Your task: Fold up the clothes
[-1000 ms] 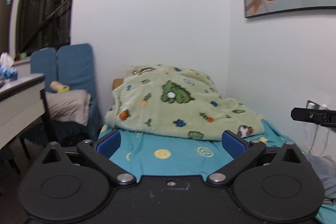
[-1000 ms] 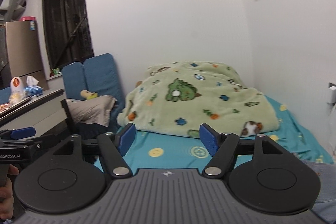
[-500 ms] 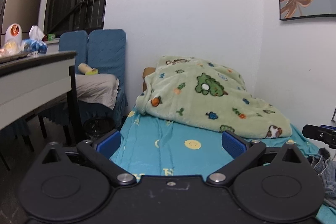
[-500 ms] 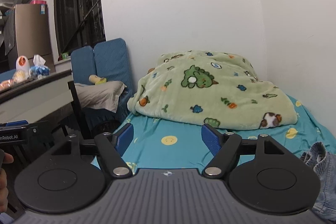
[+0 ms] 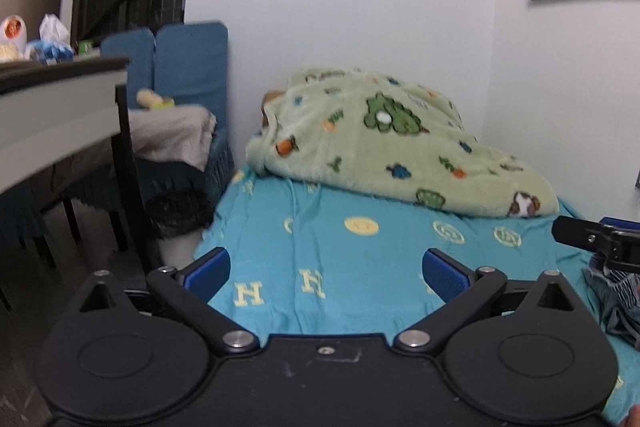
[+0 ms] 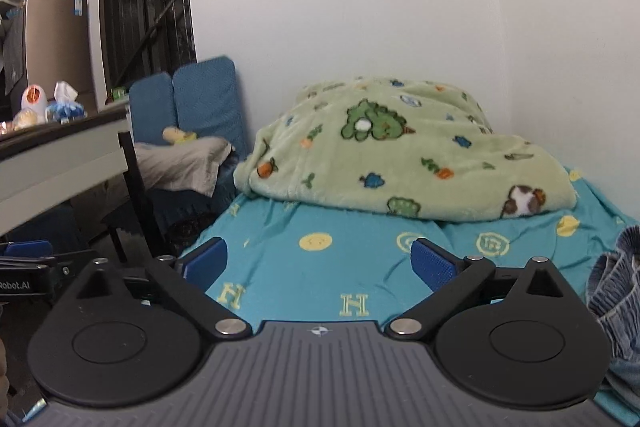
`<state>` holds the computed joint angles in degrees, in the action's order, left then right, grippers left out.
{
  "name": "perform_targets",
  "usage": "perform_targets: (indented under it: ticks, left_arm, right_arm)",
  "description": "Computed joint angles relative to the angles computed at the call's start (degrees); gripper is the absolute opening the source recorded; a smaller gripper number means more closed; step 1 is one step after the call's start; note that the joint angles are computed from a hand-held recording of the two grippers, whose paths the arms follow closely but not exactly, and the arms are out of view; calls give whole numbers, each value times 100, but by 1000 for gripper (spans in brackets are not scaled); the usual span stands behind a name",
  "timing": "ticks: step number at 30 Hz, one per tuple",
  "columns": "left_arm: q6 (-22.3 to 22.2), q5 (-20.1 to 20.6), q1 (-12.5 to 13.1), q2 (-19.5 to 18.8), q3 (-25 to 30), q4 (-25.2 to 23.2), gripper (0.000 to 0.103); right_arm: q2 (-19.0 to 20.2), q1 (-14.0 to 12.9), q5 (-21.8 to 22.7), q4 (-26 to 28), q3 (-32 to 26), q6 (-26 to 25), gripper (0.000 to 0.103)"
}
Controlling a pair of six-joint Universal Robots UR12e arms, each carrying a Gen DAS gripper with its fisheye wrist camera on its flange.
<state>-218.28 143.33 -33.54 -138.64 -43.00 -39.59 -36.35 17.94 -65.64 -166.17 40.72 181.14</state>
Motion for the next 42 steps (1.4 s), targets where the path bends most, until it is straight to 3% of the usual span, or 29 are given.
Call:
perform_targets:
  ticks: [6, 15, 42]
  left_arm:
    - [-54, 189, -16, -53, 63, -120, 102]
    - [-398, 301, -7, -24, 19, -269, 102]
    - [-417, 297, -5, -10, -19, -240, 103]
  right_arm:
    - [-40, 33, 30, -55, 118, -233, 101]
    - [-12, 38, -87, 182, 34, -67, 101]
    - [1, 53, -178, 341, 15, 56, 101]
